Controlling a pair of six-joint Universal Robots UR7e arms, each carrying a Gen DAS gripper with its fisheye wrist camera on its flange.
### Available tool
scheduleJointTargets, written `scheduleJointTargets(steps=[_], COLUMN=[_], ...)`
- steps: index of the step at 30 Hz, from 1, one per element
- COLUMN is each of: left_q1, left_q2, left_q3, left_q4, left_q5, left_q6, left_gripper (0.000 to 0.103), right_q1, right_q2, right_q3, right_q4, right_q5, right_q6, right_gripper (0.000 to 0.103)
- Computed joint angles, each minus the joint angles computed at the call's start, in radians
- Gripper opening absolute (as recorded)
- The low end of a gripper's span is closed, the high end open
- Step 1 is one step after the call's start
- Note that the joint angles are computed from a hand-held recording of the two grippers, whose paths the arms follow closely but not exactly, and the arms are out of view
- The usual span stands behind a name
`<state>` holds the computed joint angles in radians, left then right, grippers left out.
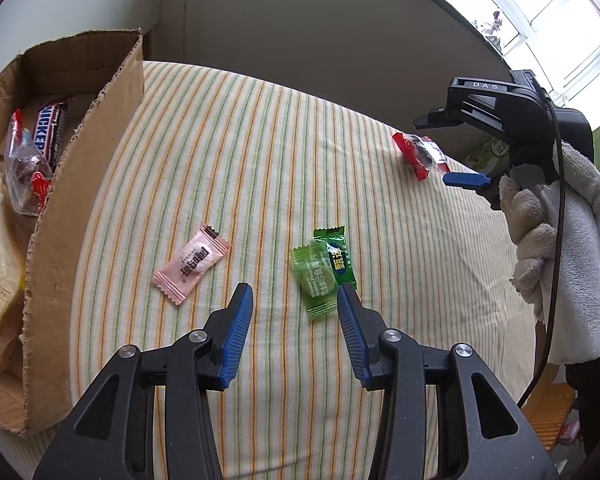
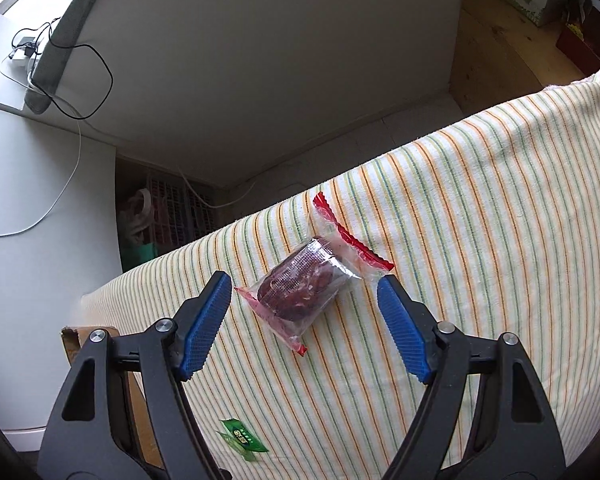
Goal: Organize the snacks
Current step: 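Reach the right tool to the second red-ended snack bag and grasp it, then grasp the light green candy with the left tool while the right holds the snack bag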
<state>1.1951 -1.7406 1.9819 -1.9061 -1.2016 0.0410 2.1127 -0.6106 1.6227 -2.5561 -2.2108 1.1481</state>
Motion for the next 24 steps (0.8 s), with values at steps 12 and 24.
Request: scheduleJointTargets(steps=[12, 24], left_q1=[-0.006, -0.054], left_q2=[0.040, 0.019], left_q3=[0.021, 0.092], left_q4=[-0.014, -0.098], left_q5=[-0.005, 0.112], left_q6=[-0.033, 0.021], left_gripper=[0.040, 0.018], right_q1=[-0.007, 0.001], right_q2=[0.033, 0.048], right_q3=[-0.032, -0.053], right_q4=[0.051, 0.088], right_q5=[0.013, -0.003], right_q6=[-0.062, -0.124], right_gripper=[0.054, 0.044])
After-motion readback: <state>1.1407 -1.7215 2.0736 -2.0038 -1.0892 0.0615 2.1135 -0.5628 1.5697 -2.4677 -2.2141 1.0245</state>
